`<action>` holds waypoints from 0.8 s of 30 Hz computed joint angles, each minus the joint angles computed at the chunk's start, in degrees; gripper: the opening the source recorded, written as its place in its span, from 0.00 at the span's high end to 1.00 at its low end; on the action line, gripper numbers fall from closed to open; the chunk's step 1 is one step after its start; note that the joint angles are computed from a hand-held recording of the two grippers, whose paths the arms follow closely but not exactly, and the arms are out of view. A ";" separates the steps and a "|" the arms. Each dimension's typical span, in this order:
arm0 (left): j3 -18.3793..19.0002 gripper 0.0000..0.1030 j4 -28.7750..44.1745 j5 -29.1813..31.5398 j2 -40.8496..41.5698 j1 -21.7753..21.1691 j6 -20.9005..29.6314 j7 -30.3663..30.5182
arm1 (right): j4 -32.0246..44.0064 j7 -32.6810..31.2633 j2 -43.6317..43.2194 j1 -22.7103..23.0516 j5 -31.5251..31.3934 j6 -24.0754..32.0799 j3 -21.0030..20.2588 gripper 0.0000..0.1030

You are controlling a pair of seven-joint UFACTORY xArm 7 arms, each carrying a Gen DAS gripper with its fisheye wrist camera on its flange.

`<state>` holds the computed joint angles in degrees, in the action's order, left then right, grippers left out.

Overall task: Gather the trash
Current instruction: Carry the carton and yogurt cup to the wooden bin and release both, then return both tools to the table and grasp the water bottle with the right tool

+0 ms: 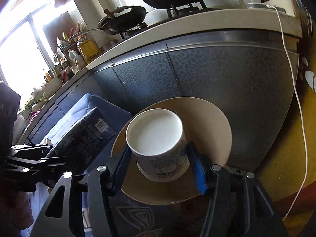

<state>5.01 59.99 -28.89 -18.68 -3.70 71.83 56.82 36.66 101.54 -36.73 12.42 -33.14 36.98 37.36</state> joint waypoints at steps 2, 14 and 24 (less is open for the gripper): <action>-2.08 0.51 -0.42 2.01 1.46 -0.54 -1.90 -2.00 | -0.41 -0.44 0.99 0.00 -0.26 -1.03 -0.36 0.44; 0.14 0.28 2.10 0.30 1.84 0.33 -2.81 -5.54 | 1.50 7.76 0.48 -1.72 -3.47 3.05 3.60 0.25; 12.45 0.28 -8.19 -2.16 -13.28 7.87 -7.67 8.22 | 16.96 9.84 9.39 -7.98 -14.35 5.12 13.04 0.25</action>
<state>17.47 51.79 -31.05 -31.96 4.17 64.16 65.05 53.62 111.38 -27.34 4.45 -47.49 42.10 50.39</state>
